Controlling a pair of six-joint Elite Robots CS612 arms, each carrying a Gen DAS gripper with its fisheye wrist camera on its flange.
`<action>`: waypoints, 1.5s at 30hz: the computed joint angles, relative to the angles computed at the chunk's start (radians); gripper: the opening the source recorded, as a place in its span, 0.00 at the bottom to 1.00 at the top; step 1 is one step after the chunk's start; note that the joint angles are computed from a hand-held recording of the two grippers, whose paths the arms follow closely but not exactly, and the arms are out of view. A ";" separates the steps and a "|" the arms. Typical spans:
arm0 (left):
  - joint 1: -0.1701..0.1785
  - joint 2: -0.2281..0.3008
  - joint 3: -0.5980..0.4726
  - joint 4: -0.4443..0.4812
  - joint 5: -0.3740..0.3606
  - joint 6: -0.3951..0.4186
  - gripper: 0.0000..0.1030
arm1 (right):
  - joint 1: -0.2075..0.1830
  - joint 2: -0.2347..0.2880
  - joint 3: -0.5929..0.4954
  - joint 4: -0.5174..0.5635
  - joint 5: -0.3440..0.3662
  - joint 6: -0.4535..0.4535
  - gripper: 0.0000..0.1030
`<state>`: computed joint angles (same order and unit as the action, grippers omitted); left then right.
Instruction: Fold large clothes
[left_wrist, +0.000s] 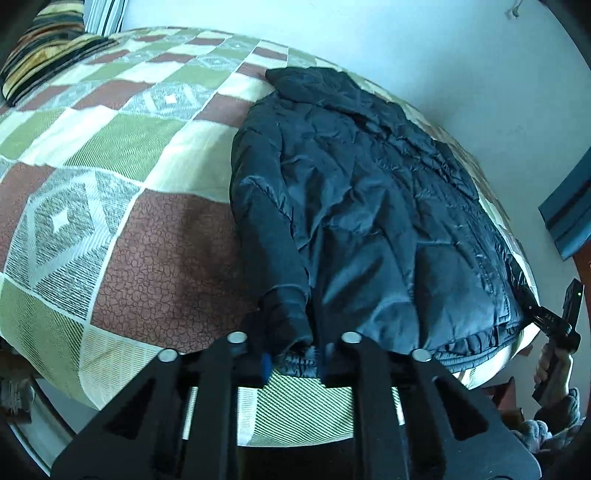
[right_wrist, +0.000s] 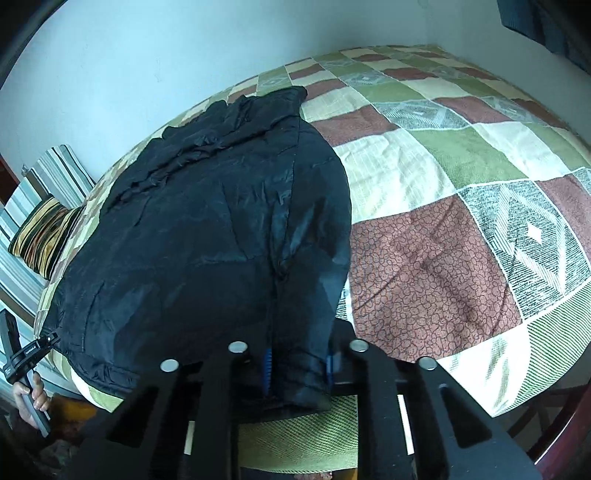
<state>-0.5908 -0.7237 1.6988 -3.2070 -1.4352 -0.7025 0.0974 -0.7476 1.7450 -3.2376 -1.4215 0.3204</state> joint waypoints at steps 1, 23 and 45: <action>-0.004 -0.004 0.005 -0.012 0.011 0.002 0.12 | 0.002 -0.002 0.003 -0.009 -0.002 -0.002 0.15; 0.052 -0.001 -0.179 -0.151 0.009 -0.024 0.10 | -0.053 0.024 -0.182 -0.154 0.310 0.157 0.11; 0.132 0.421 -0.995 0.585 0.010 0.009 0.11 | -0.021 0.412 -0.925 0.481 0.184 0.180 0.11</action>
